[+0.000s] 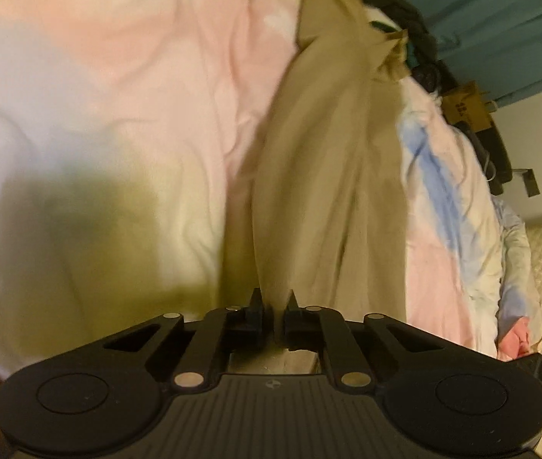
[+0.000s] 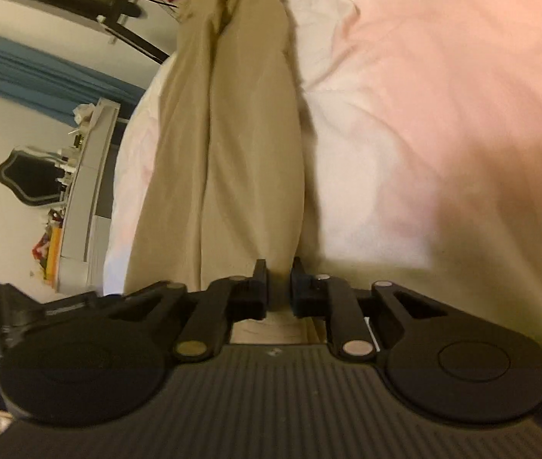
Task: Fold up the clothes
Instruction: 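Pinch the folded T-shirt strip with the left gripper while the right gripper pinches it too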
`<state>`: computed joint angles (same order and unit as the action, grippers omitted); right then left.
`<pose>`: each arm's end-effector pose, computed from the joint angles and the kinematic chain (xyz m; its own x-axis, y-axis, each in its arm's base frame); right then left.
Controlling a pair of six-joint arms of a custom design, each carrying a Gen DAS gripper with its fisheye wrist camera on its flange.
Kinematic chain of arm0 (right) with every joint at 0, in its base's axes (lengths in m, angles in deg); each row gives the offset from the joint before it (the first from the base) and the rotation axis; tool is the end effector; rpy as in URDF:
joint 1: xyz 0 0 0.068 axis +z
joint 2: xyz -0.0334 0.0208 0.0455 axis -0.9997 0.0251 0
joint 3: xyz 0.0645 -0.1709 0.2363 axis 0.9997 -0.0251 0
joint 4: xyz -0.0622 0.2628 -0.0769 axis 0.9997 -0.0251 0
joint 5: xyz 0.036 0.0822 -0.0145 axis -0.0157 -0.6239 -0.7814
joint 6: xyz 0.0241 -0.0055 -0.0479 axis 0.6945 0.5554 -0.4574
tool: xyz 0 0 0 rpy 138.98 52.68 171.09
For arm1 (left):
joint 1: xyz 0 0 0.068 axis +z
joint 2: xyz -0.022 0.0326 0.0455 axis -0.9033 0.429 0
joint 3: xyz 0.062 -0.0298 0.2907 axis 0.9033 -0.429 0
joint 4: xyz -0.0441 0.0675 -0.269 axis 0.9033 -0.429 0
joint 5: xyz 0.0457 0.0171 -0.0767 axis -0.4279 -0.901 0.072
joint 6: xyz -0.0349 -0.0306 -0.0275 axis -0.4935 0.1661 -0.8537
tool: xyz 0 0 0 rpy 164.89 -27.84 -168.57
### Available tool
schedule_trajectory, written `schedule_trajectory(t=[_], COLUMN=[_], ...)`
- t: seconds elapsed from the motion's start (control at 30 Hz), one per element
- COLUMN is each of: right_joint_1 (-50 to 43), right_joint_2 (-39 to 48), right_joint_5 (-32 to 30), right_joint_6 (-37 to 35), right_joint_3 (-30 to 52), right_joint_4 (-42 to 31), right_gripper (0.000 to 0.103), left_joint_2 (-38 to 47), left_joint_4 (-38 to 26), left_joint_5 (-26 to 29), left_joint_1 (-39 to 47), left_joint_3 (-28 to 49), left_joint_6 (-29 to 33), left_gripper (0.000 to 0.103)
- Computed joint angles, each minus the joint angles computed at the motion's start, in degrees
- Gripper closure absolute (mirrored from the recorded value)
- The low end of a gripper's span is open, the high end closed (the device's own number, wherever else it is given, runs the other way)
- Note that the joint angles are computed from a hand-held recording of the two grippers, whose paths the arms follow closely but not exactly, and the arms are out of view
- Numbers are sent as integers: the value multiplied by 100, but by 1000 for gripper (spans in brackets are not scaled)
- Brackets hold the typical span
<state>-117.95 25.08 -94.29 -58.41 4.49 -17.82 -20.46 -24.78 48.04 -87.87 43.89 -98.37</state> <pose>0.1931 -0.0768 0.1417 -0.8565 0.4410 -0.2682 0.1037 0.6560 0.7476 0.2176 -0.1050 0.2192 -0.9117 -0.3127 -0.2665 -0.1141 0.8159 -0.5668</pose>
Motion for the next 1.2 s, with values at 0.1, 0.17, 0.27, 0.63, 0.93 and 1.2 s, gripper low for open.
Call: schedule_trajectory(t=[0.1,0.17,0.27,0.63,0.93,1.2], right_joint_1=[-415,-617,-744,-713,-311,-974], right_joint_2=[-431,-536,-469,427,-441,-1175], right_joint_5=[-291,-359,-256,116,394,-421], right_joint_6=[-211,-251,-201,-624,-799,-867], right_joint_3=[33,91,156,251,307,1288], right_joint_4=[-337,-397,-440,-825,-1053,-2032], right_gripper=[94,94,94,43,86,89], left_joint_2=[-372,-450,-246,546,-460,-1136], left_joint_4=[-111,-112,-172,-234,-66,192], left_joint_5=[95,231,175,625,614,837], left_joint_1=[97,248,335,262,198,249], left_joint_3=[-137,-198,-116,114,-245,132], left_joint_6=[-120,-221,-422,58,-55,-658], left_gripper=[94,85,43,54,98,99])
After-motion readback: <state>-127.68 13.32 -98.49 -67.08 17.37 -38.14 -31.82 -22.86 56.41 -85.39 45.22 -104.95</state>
